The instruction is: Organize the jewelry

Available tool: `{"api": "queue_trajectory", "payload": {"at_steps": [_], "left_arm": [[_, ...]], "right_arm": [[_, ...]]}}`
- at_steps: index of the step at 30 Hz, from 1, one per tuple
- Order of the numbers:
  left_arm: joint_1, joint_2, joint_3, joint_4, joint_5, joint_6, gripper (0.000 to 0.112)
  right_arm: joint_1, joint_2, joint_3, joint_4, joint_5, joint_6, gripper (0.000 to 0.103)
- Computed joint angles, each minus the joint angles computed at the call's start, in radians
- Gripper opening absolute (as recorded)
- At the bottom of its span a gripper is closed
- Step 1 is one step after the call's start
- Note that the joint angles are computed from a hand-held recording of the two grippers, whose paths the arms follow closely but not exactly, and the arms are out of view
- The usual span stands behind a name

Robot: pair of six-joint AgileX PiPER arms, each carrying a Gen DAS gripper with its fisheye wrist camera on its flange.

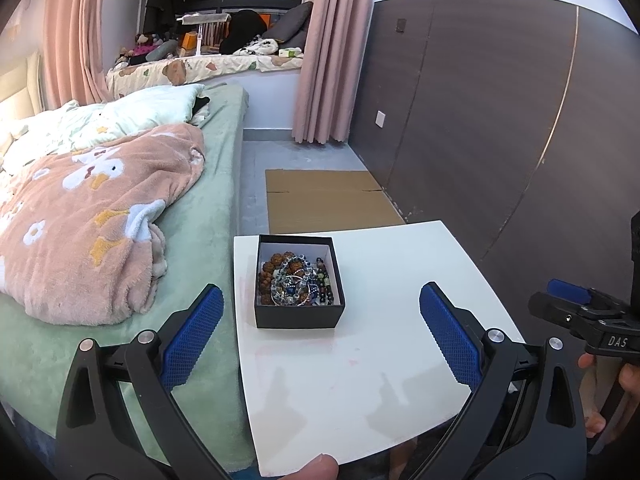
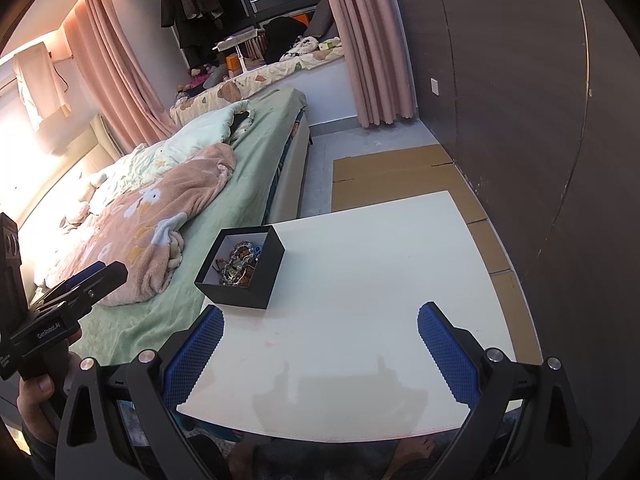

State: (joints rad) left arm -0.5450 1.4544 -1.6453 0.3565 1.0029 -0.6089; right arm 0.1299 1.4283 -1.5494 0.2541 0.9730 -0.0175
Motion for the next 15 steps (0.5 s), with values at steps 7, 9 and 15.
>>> {"api": "queue_trajectory", "payload": {"at_steps": [7,9,15], "left_arm": [[0.002,0.001,0.001,-0.011,0.007,0.01,0.098],[0.006,-0.001,0.002,-0.012,0.005,0.008,0.098],[0.007,0.017,-0.018,-0.008,0.029,0.011,0.098]], "right_arm": [[-0.007,0.0,0.006,0.006,-0.009,-0.002,0.095],[-0.012,-0.007,0.01,0.007,-0.006,-0.006,0.095],[-0.011,-0.009,0.012,0.005,-0.008,-0.006,0.095]]}}
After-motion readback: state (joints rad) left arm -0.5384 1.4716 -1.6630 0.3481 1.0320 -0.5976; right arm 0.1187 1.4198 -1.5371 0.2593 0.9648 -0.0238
